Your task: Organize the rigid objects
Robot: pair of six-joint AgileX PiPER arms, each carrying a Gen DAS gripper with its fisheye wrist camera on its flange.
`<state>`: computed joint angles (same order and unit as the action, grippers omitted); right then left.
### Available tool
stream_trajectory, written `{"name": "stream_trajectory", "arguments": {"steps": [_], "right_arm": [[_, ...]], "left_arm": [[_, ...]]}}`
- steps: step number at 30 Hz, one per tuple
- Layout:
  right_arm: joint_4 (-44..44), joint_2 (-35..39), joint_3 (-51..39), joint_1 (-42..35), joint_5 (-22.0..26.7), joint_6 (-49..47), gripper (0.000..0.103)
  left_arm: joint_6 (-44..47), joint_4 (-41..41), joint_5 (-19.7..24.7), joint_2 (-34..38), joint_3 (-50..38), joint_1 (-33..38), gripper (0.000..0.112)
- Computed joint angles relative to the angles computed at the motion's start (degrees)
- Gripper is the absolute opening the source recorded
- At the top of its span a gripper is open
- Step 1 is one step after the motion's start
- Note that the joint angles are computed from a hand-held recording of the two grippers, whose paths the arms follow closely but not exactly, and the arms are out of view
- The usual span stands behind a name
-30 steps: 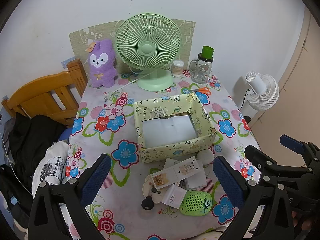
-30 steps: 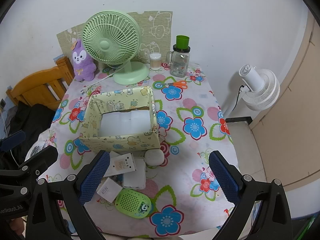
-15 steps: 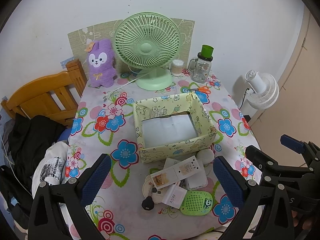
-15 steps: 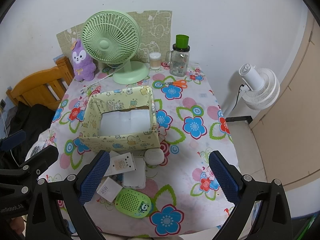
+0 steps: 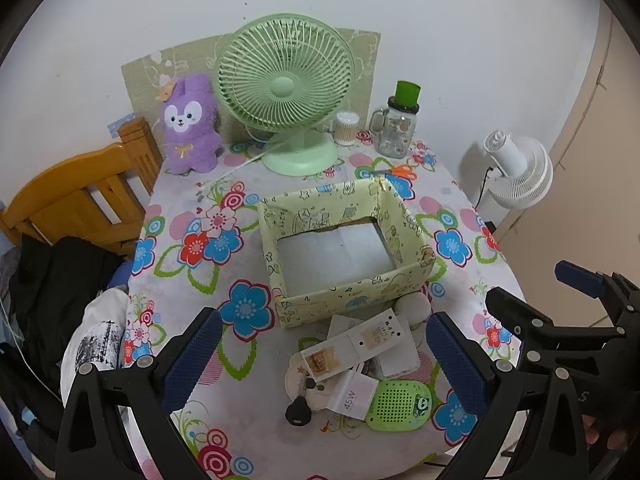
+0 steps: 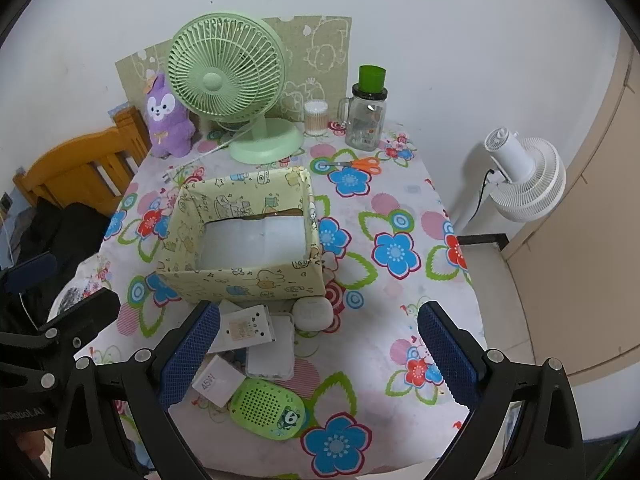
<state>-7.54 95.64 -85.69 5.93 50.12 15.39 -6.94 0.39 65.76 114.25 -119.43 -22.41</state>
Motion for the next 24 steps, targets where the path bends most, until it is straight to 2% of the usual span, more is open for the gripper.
{"name": "stream_trajectory", "arguments": {"steps": [24], "right_arm": [[1.9,10.4,0.3,-0.6,-4.7,0.1,0.099]], "left_arm": [[16.1,-5.8,-1.7,12.0,-1.6,2.8,0.1]]}}
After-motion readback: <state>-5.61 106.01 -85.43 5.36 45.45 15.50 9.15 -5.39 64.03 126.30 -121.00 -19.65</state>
